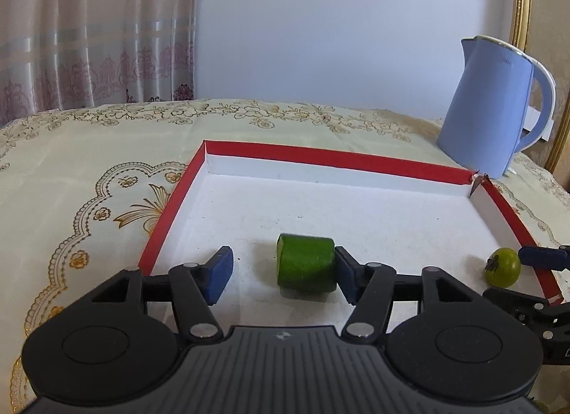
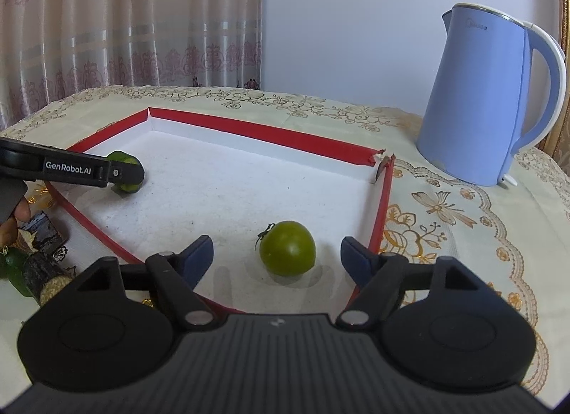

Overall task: Organize fruits
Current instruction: 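Open the left tool to drop the cucumber while the right tool releases the lime into the tray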

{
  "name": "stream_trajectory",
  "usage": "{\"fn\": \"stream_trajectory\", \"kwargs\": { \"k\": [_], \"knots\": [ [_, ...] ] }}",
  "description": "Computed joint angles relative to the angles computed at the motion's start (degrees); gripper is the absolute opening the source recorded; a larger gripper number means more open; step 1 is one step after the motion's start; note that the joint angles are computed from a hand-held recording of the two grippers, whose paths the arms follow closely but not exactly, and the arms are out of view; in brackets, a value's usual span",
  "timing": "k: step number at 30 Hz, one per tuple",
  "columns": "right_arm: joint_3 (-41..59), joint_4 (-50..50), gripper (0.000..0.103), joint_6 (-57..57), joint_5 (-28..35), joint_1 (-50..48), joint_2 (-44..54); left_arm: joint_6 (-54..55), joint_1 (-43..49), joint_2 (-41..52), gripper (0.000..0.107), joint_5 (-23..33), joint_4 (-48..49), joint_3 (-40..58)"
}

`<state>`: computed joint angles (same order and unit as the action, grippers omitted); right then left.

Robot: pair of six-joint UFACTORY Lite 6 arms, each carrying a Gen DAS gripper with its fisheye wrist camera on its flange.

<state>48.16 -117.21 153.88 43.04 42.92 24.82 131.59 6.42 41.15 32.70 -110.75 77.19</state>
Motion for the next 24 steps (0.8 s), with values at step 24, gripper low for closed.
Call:
{"fn": "stream_trajectory", "kwargs": {
  "k": [24],
  "knots": [
    [-6.03,-13.11,0.079,-2.23,-8.00,-8.58,-6.98,5.43,0.42,-3.23,0.072,1.45,-3.51,-4.97]
  ]
}}
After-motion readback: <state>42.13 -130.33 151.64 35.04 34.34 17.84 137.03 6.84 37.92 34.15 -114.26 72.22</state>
